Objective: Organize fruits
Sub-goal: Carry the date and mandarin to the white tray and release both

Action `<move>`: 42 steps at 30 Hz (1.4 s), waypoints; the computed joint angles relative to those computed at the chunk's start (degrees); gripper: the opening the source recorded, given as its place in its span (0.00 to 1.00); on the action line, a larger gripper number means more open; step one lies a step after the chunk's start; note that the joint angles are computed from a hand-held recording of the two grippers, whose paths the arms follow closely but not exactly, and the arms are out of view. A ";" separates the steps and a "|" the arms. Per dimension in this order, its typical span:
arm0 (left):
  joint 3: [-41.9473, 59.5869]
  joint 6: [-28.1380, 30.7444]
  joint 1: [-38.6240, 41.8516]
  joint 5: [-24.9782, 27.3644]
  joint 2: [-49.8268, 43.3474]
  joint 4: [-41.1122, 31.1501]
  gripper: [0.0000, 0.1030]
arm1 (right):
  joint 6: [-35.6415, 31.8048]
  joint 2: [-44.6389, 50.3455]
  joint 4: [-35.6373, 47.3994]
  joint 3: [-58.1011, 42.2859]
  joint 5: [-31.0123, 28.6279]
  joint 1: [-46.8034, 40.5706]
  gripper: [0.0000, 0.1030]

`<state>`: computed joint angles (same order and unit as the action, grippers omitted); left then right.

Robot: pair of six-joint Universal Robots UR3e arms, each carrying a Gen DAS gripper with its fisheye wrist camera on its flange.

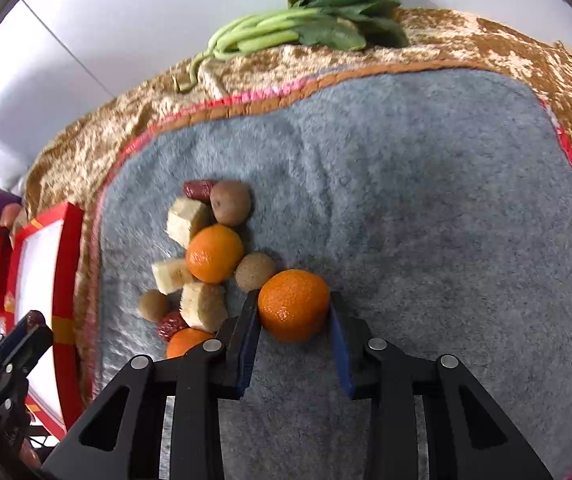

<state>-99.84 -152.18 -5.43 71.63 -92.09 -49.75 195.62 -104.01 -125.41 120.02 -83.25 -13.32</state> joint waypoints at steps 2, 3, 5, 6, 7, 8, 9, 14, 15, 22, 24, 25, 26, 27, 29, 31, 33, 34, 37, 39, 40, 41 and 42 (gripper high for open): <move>0.01 -0.66 2.01 -0.18 0.77 -0.27 0.13 | 0.85 -2.22 0.10 -0.08 -0.97 0.38 0.32; -0.16 -1.04 3.33 -0.24 1.36 -0.15 0.13 | 0.47 -3.42 -0.27 -0.01 -0.56 0.48 0.32; -0.69 -1.48 5.58 -0.22 2.41 0.17 0.13 | -0.53 -5.12 -1.42 -0.06 1.25 1.05 0.32; -1.07 -1.60 6.69 0.21 3.00 0.39 0.13 | -0.63 -5.54 -2.41 -0.44 2.39 2.48 0.32; -1.72 -1.91 7.74 1.13 3.62 1.11 0.13 | -0.62 -5.25 -3.34 -0.90 3.54 3.83 0.32; -2.37 -2.15 8.99 2.14 4.13 1.67 0.13 | -0.46 -4.35 -4.75 -1.63 5.05 5.70 0.32; -2.84 -2.35 9.96 2.84 4.48 1.73 0.13 | -0.52 -3.00 -6.92 -2.36 6.93 8.31 0.32; -7.92 -1.80 15.49 7.49 7.18 2.64 0.13 | -0.52 6.62 -15.08 -7.83 9.77 20.59 0.32; -8.86 -1.27 16.35 7.81 7.60 2.25 0.13 | -0.21 9.76 -16.73 -9.85 9.56 23.67 0.32; -12.98 1.60 17.17 11.96 7.97 1.83 0.15 | -0.58 25.73 -17.44 -22.70 7.14 35.90 0.32; -13.13 0.83 16.65 14.75 7.14 4.00 0.16 | -0.74 29.29 -15.70 -26.26 4.85 38.58 0.33; -12.73 0.16 16.52 15.61 6.63 4.43 0.17 | -0.93 30.00 -15.49 -26.58 4.48 38.99 0.33; -12.41 -0.20 16.82 15.41 6.66 4.32 0.20 | -1.22 30.40 -15.09 -26.77 4.43 39.13 0.34; -12.10 -0.74 16.87 15.24 6.78 4.51 0.27 | -1.10 30.58 -14.37 -27.12 4.34 39.21 0.35; -12.47 -2.22 15.34 16.86 7.11 7.63 0.43 | -0.95 28.40 -14.70 -25.21 4.94 38.59 0.35; -13.53 -2.47 13.38 17.75 8.12 11.65 0.51 | -0.31 24.25 -16.90 -21.80 5.01 36.91 0.35; -14.87 -3.10 10.69 17.90 9.64 16.09 0.57 | 0.66 19.91 -17.59 -18.87 5.30 34.71 0.37; -14.80 -2.98 9.64 17.49 9.87 17.15 0.60 | 1.39 16.72 -18.22 -16.55 4.83 32.91 0.38; -14.78 -4.31 5.18 18.12 10.07 20.55 0.70 | 3.03 9.70 -17.16 -12.50 2.60 28.03 0.43; -13.95 -4.68 1.57 19.04 9.25 22.14 0.73 | 3.21 4.39 -14.95 -9.51 2.31 23.74 0.46; -13.58 -5.02 -0.40 19.70 8.74 23.07 0.74 | 3.23 1.88 -13.41 -8.21 2.08 21.61 0.46; -13.16 -5.42 -2.64 20.63 8.14 24.03 0.75 | 2.97 0.14 -12.14 -7.39 1.95 20.03 0.47; -12.61 -5.65 -4.27 21.30 7.63 24.35 0.78 | 2.60 -1.37 -11.12 -6.32 1.89 18.00 0.48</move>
<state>-112.45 -157.83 -9.70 92.93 -84.46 -25.40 198.22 -105.39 -136.53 113.70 -81.36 4.69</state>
